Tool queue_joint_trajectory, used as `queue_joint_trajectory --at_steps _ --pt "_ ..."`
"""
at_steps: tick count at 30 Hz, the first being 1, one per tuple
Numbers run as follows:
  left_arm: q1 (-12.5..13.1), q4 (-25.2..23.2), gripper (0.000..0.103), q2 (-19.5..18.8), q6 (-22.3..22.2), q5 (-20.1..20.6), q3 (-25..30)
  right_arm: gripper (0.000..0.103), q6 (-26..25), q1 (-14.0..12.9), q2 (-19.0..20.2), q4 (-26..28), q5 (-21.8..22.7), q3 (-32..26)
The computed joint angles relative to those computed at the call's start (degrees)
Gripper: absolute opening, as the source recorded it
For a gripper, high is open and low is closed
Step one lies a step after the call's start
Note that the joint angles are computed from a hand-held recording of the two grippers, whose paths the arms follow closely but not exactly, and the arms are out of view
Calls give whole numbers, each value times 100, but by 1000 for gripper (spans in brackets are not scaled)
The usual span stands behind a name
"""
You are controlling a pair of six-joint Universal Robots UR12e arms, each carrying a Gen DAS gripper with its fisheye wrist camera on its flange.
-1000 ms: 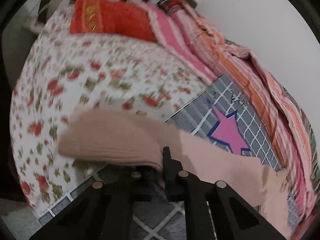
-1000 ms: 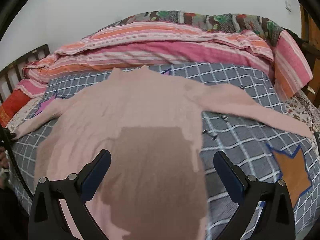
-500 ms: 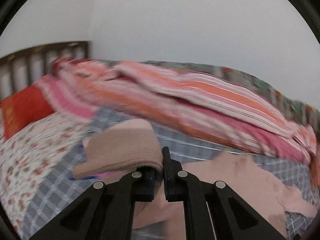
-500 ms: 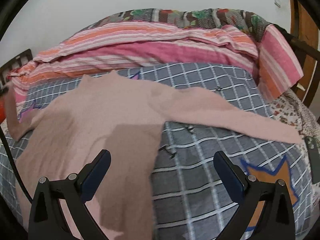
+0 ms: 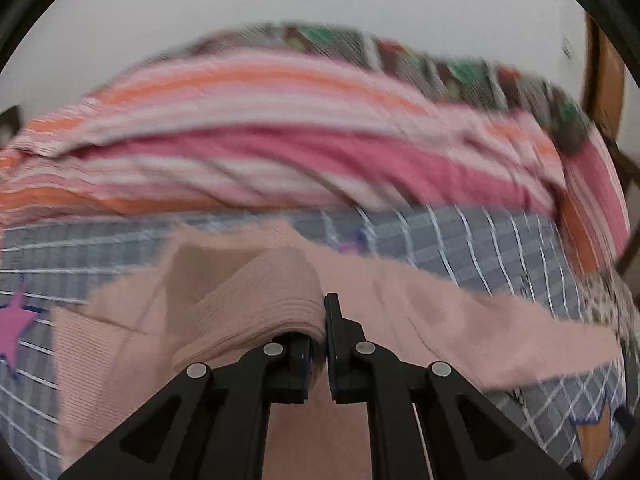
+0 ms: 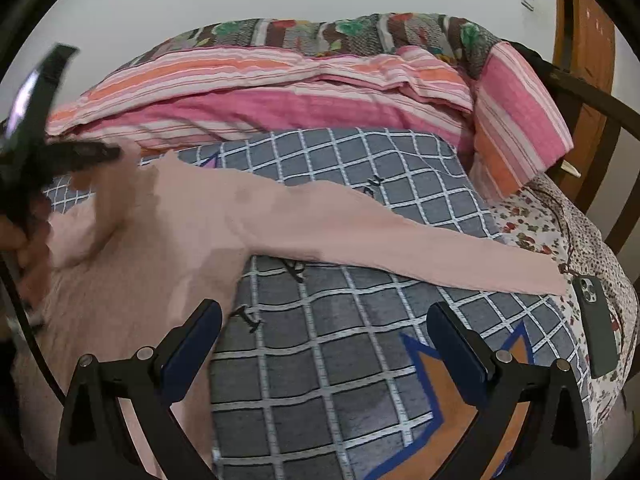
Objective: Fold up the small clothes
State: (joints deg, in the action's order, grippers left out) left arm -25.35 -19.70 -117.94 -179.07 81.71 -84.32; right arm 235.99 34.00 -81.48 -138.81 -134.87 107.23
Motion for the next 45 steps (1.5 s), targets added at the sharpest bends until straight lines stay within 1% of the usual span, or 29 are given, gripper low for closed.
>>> queue_joint_trajectory --at_steps 2,4,5,6,7,8,9,11,12,13,16,19,20,21,22,24,27,28,31,32,34,35,36,37,38,39,40,42,45 --pt "-33 -284 9 -30 234 -123 37 101 -8 -23 -24 -44 38 38" --pt "15 -438 18 12 276 -271 -10 101 -28 -40 -27 -70 61 57" --pt "65 -427 28 57 211 -396 -60 101 -68 -49 -16 -99 71 56" --pt "158 -315 41 126 113 -576 -161 101 -113 -54 -4 -145 85 54" --pt "258 -153 50 204 22 -699 -278 101 -188 -63 11 -231 106 56" --pt "325 -54 71 242 -27 -782 -334 101 -304 -75 40 -388 143 56" --pt "449 226 76 315 -113 -1020 -476 101 -393 -84 63 -504 176 52" --pt "620 437 76 411 -152 -1338 -623 101 -642 -121 134 -862 314 38" --pt "707 457 76 477 -131 -1398 -688 101 -718 -144 158 -964 385 22" --pt "745 496 76 522 -135 -1304 -738 101 -795 -166 191 -1075 459 0" --pt "879 694 77 613 -159 -891 -903 100 -990 -239 316 -1443 717 -100" --pt "955 429 77 581 -242 -37 -897 91 -1330 -338 480 -1879 1205 -251" --pt "971 340 77 561 -263 198 -887 86 -1436 -354 546 -1921 1302 -331" --pt "1009 220 77 518 -295 450 -880 78 -1593 -365 642 -1918 1389 -457" --pt "1057 126 77 488 -326 521 -874 74 -1743 -367 734 -1861 1434 -589" --pt "1181 -56 77 425 -400 394 -859 59 -2066 -372 941 -1726 1526 -886" --pt "1364 -337 76 301 -458 -176 -811 57 -2375 -394 1230 -1478 1727 -1307" --pt "1387 -380 76 267 -481 -244 -798 57 -2430 -395 1311 -1407 1737 -1419" --pt "1353 -181 76 250 -289 -174 -853 57 -2514 -416 1537 -1130 1691 -1740" --pt "1339 -213 76 247 -222 -127 -847 57 -2505 -434 1616 -1035 1690 -1847" --pt "1265 -188 76 235 -66 99 -840 56 -2458 -477 1735 -850 1676 -2003" --pt "1245 -147 76 244 -48 133 -867 44 -2410 -490 1778 -753 1649 -2054" --pt "1250 -128 77 251 -61 126 -880 21 -2352 -510 1822 -641 1635 -2110" --pt "1259 -130 77 256 -85 114 -880 15 -2297 -535 1837 -534 1668 -2135" --pt "1272 -146 77 259 -103 85 -881 15 -2258 -571 1834 -424 1732 -2141" --pt "1266 -147 77 250 -117 79 -871 17 -2230 -599 1796 -460 1774 -2078" --pt "1262 -141 77 257 -119 86 -876 19 -2187 -622 1726 -633 1787 -1948" --pt "1234 -138 77 231 -111 139 -846 34 -2127 -667 1599 -781 1775 -1750" --pt "1238 -141 77 232 -106 144 -839 37 -2045 -714 1417 -1076 1697 -1431"
